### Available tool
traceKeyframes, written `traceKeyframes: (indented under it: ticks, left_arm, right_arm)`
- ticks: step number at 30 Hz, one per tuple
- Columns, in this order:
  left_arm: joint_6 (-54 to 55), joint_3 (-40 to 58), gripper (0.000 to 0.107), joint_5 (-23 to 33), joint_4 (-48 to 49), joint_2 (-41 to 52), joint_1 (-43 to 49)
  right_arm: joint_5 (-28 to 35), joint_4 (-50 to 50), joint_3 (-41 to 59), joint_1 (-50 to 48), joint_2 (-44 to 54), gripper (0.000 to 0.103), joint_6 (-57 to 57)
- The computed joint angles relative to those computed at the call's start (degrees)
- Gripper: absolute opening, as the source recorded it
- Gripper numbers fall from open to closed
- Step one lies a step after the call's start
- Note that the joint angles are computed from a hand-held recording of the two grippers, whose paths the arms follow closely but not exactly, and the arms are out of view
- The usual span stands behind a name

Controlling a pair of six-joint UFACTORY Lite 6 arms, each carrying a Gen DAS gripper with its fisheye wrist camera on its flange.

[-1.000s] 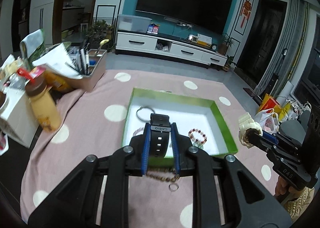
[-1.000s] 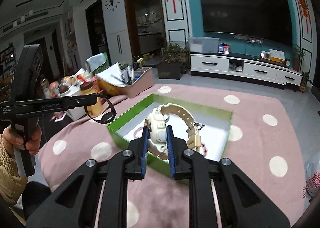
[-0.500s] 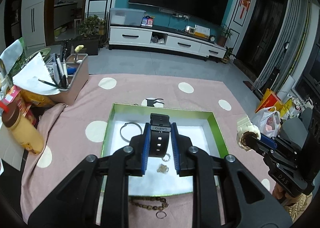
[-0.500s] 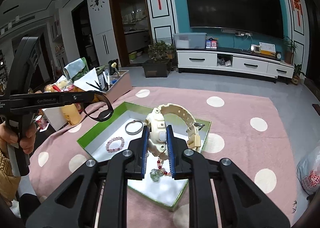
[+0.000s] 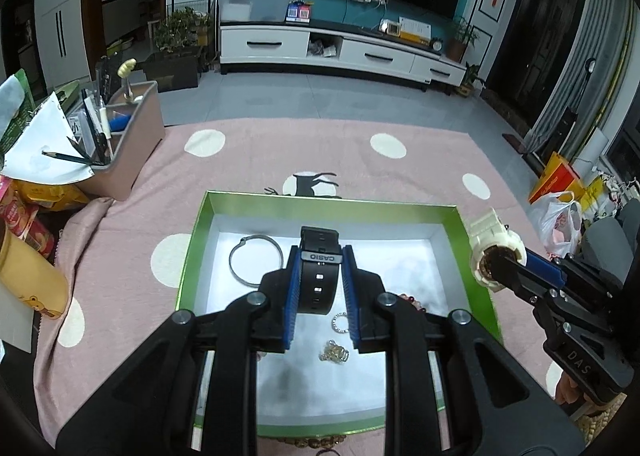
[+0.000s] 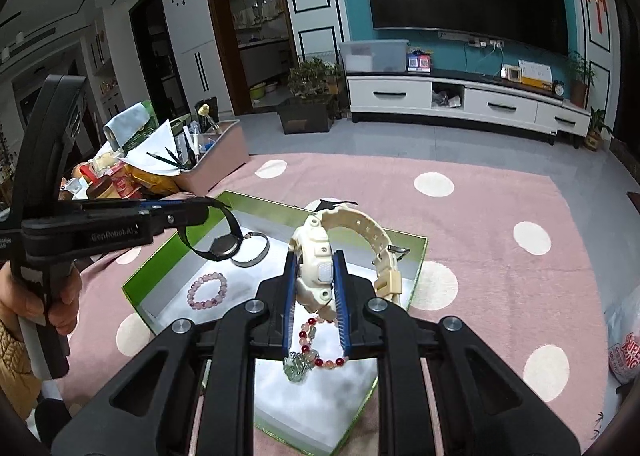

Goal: Organize jewelry
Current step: 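Carry both watches into the green box and open both tools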

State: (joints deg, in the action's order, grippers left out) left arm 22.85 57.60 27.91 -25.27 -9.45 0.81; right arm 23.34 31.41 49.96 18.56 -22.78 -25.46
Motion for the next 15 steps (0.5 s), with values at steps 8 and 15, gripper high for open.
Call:
traceKeyframes:
  ticks: [8,15]
  left_arm:
    - [-1.22,0.89,0.02,-2.28,1.75,4.84,-0.94]
    - [-1.14,1.19,0.02,-3.37,2.12,8.13,-0.97]
  right_arm:
    - [-1.12,-0.1,3.72,1.19,8.14,0.017,0.7]
    - [-2.26,-2.34,5.79,2.48,12.8,0.017,3.15]
